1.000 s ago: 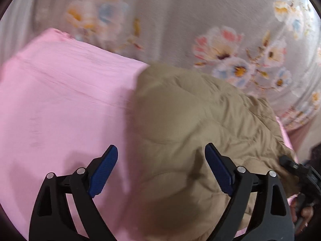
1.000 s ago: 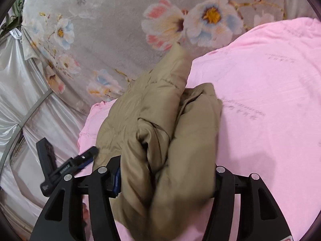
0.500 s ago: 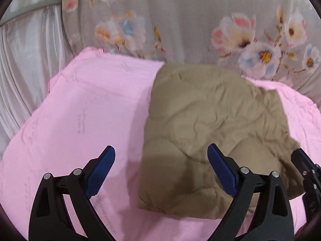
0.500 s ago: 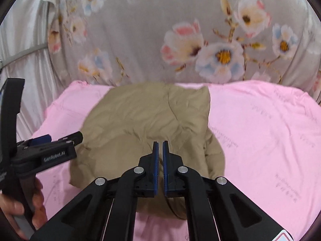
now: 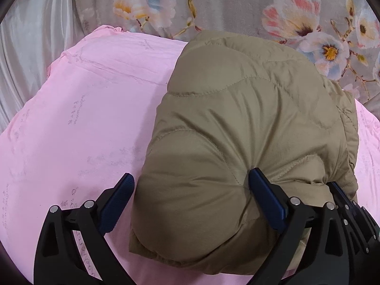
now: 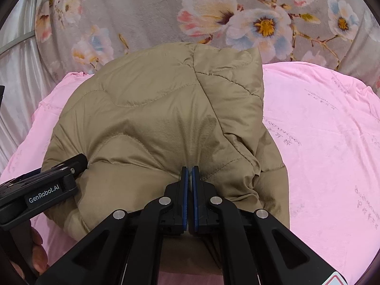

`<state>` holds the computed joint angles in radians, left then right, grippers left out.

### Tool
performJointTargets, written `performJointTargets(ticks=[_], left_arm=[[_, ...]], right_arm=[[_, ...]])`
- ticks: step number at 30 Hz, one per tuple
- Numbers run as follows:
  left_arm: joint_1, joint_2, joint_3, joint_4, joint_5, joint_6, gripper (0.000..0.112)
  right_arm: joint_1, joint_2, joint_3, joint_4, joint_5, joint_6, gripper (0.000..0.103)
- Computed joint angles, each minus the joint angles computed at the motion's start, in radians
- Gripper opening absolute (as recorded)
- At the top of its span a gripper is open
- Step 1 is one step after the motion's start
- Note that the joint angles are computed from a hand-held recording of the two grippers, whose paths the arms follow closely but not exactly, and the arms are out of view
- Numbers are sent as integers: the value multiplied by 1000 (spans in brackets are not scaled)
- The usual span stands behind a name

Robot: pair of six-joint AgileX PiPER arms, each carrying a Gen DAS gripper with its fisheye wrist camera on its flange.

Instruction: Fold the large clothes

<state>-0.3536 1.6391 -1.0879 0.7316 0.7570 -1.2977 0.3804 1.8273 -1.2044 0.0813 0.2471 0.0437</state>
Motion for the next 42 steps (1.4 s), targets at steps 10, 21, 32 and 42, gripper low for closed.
performJointTargets(ticks=[10,21,32,42], left_arm=[[-139,-98,4,52,180,-40,95],[-477,-229,167,53,439,-323,95],[-598,-200,274,9,442,-475,95],[-608,-195,282,21,445,-496,95]], right_arm=[[15,-207,71,-167,141,203,50],[113,-547,425,-329,171,368,70],[218,-627,577,-623,176,695,75],[207,-584,560,-608,186,678,75]])
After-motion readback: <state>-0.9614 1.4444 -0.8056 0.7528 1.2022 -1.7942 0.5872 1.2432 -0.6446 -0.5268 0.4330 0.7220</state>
